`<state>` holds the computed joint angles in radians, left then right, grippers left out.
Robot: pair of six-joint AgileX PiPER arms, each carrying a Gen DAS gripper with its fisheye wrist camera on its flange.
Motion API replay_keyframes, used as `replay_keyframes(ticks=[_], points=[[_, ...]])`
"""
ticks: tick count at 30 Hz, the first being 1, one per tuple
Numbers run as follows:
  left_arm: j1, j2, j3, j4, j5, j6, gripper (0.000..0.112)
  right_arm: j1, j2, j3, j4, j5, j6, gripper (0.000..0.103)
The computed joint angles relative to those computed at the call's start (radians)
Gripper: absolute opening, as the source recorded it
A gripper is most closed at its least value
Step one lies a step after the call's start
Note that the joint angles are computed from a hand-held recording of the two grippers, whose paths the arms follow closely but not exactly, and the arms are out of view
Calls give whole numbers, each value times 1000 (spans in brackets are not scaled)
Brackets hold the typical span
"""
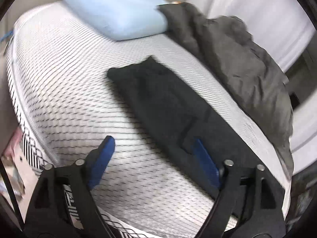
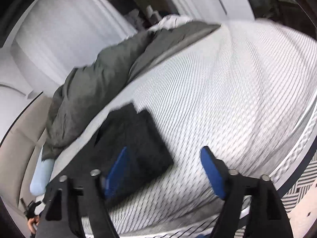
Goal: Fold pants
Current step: 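Open both grippers and move back over the remaining flat pants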
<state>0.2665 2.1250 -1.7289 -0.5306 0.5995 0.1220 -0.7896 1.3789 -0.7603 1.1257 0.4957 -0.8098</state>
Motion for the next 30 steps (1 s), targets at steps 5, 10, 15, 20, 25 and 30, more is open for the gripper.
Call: replay_keyframes(ticks=[5,10,15,20,25,30], points=[[-110,-21,-8,-59,8,157,99,52,102,-220,-143,74,86,98],[-235,34,-71,-101,15,224,100,205,315,-495,-368,143,230,99],[-308,120,-176,-128,68,254,100,288,581,-828,-609,224,453,99],[-338,226,-315,-94,139,228,100,339,843,-1240,-803,429,631,79],[-331,321,-484,-75,211,168,100,424,795,-1176,-956,318,631,37],[-334,346,-530,-56,210,147,100,431,706,-1052,-1073,138,821,38]])
